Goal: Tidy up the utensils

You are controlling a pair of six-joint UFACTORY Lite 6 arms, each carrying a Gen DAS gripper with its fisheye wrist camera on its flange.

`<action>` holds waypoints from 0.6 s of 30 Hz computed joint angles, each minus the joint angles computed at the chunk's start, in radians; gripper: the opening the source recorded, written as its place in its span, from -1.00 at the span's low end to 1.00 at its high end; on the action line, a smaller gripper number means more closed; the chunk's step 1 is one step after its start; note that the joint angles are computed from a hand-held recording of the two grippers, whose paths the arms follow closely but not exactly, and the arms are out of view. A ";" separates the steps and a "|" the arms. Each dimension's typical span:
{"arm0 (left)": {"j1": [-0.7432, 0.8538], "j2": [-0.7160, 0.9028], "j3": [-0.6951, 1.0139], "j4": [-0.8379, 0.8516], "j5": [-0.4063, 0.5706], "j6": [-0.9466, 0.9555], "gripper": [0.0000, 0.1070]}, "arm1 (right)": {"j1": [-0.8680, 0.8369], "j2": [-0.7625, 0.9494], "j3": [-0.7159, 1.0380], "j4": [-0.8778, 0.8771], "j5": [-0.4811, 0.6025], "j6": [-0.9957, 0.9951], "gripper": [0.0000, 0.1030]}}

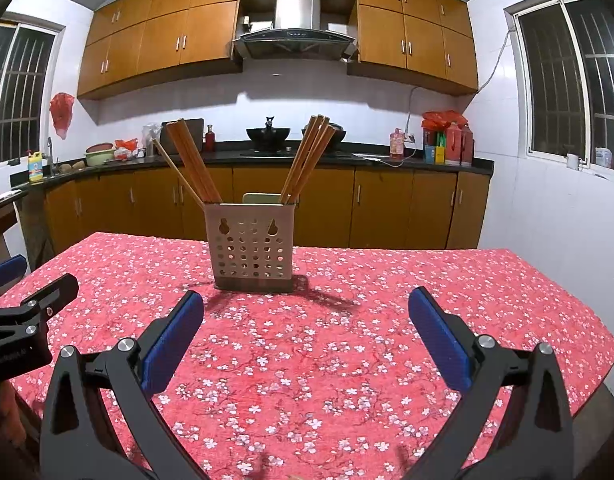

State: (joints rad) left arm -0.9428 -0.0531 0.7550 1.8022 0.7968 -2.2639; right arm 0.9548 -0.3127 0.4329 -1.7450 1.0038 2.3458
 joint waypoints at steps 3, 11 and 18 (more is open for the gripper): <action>-0.003 0.004 0.006 -0.003 0.001 0.004 0.84 | -0.004 -0.001 -0.001 -0.003 -0.003 0.000 0.97; -0.009 0.015 0.016 -0.009 0.003 0.005 0.84 | -0.005 -0.004 -0.003 -0.004 -0.005 -0.001 0.97; -0.009 0.013 0.013 -0.009 0.004 0.004 0.84 | -0.007 -0.007 -0.004 -0.004 -0.007 -0.002 0.97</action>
